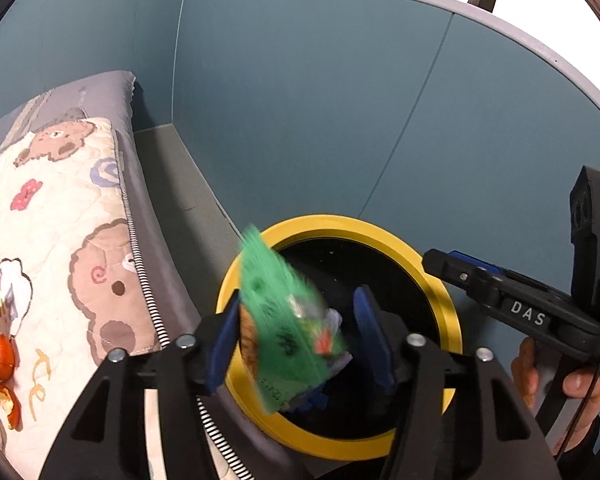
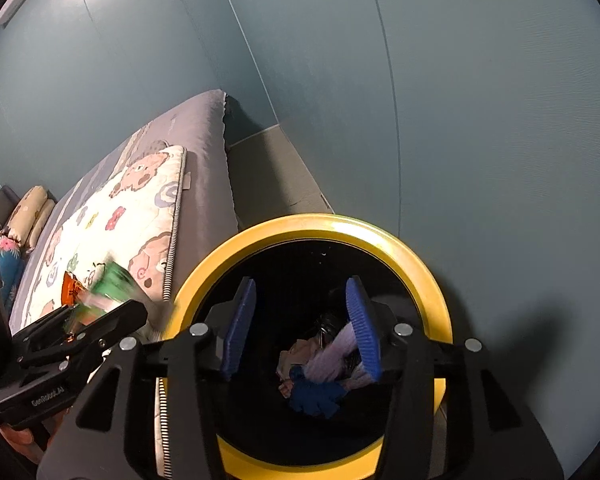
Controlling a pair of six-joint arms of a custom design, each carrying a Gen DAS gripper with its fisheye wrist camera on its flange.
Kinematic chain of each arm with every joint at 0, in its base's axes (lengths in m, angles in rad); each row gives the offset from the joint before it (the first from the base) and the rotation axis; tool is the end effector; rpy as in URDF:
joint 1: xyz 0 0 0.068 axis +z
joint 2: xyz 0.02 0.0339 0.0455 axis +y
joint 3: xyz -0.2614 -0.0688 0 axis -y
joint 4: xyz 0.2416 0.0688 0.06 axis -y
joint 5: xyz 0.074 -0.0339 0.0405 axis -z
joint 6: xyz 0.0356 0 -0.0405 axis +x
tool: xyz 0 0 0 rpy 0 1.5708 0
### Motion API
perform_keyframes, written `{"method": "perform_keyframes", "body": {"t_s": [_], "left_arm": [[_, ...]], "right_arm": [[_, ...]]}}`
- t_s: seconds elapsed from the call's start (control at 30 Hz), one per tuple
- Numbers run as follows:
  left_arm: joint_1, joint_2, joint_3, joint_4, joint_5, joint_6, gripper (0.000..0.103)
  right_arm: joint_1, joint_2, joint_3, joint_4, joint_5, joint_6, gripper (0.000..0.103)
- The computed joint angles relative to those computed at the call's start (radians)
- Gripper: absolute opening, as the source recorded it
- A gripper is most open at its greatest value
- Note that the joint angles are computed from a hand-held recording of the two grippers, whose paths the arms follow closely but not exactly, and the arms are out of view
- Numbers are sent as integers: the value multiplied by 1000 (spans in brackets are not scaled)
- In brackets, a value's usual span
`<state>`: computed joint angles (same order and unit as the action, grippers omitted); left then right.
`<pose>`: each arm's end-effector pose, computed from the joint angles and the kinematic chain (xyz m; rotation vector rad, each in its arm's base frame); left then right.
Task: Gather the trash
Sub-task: 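Carry the foam net and green bag to the bin and open both grippers, then move both open grippers back over the wrappers and tissue on the bed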
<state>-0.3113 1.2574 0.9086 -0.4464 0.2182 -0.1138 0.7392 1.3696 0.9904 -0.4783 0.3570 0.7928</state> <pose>0.2481 -0.0879 0.2583 0.3418 2.3659 -0.4615 0.2187 0.1826 0.2547 0.2231 2.3688 0.3045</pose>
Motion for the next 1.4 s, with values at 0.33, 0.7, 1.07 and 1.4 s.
{"method": "perform_keyframes", "body": {"t_s": [0.33,0.7,1.07,1.4], "left_arm": [[65,-123,-21,-73,31,14,71],[380,-346,-61,-239,121,187,85],[1074,-351,17,-457,464,605,91],[1439,-126,86,-432,560,876,91]], "right_arm": [[95,-31,67,-113,95,62,50],[230,102,224,-153,123,62,60],[354,346,585,-213,159,2,70],[385,674,1072,-343,61,-63,71]]}}
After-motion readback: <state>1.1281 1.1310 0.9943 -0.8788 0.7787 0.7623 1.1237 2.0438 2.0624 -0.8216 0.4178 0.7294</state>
